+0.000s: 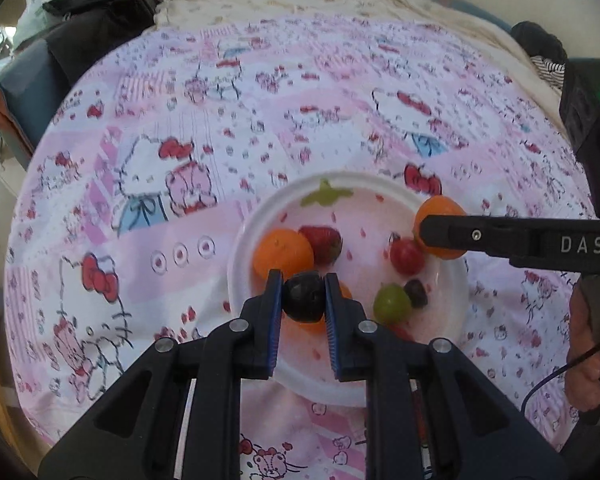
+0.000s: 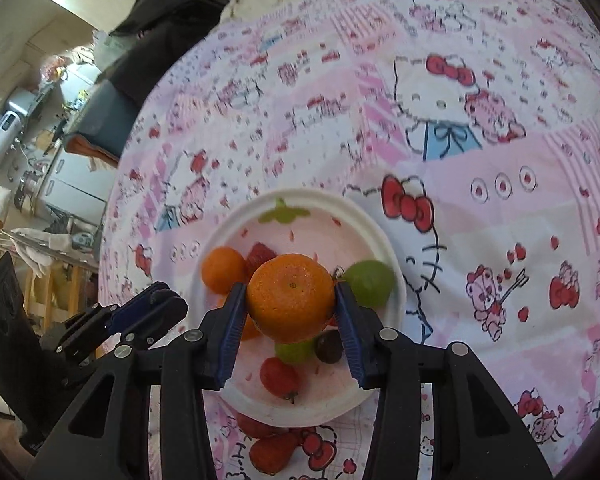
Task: Organize fruits
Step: 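Carry the plum with the left gripper while the right gripper carries the orange over the plate, then open both grippers to release the plum and orange onto the plate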
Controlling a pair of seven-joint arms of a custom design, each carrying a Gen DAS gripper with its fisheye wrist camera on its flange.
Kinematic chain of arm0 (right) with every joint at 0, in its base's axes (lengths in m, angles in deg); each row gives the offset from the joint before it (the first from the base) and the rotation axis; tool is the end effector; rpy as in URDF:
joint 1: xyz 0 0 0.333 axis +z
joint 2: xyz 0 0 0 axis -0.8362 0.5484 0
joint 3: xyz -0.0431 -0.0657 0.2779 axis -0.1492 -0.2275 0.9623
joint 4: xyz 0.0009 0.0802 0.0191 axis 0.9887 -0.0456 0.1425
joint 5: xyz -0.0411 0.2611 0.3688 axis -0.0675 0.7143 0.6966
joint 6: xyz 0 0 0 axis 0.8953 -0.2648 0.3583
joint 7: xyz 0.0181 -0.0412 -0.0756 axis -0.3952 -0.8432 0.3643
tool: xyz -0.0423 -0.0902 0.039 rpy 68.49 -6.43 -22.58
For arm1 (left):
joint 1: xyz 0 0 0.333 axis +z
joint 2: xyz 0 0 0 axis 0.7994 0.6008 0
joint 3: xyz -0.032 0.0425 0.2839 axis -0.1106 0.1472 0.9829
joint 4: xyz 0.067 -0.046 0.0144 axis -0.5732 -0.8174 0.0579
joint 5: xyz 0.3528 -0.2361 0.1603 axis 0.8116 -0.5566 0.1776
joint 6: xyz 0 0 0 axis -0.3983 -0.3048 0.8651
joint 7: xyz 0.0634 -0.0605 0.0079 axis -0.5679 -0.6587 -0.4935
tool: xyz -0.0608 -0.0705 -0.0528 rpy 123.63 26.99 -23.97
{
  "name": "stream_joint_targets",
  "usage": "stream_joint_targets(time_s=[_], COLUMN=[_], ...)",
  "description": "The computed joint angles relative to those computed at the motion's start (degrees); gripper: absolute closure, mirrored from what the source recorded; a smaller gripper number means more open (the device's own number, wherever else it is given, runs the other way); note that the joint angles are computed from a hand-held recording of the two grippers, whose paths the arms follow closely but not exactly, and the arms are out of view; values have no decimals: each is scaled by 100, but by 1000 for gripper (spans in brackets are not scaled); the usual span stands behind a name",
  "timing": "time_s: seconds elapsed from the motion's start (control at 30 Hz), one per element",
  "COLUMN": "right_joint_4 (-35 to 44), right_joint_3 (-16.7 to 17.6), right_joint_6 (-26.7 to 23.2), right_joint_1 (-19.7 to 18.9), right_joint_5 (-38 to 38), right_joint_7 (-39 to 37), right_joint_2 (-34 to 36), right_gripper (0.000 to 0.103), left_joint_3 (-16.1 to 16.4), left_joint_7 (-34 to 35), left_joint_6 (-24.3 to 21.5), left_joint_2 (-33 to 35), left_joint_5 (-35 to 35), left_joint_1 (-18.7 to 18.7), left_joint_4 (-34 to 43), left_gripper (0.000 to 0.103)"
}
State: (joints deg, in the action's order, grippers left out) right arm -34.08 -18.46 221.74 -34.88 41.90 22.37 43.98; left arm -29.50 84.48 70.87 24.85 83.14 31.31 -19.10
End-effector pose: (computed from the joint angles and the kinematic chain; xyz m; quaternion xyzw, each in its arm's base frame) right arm 0.6414 0.4114 0.3444 -0.7152 0.6252 0.0712 0.3041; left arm 0.5812 -0.3820 0.3644 -0.6332 0.7265 -0.2177 0.1546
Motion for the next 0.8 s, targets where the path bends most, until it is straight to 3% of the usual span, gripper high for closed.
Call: stream_joint_targets(time_s=[0.07,0.5,0.57,0.6,0.67,0.8], right_joint_4=[34,9,-6,-9,-41,-32], right_joint_3=[-133,58,94,92,79,-26], right_joint_6=[-102,-29,22,50,115,133], right_joint_1=[113,-59,-82,-74,-57,50], right_joint_5=[-247,99,177,188,187,-43], right_joint_7=[207,37,-42,-52,-67,44], right_joint_2=[15,13,3,-1,-31,-58], right_gripper=[56,55,47,44,38,37], left_joint_3=[7,11,-8,-8,27,35], left_joint_7=[21,10,61,79,-19,-143], left_joint_6=[-48,34,30,-9,-31,95], left_joint_2=[55,37,26,29,9,-48], left_joint_5=[42,94,35,34,153,278], left_joint_1=[-19,-37,-23,-27,-70,-71], left_joint_4=[35,17,13,27,22,-36], left_gripper=[86,86,85,83,69,47])
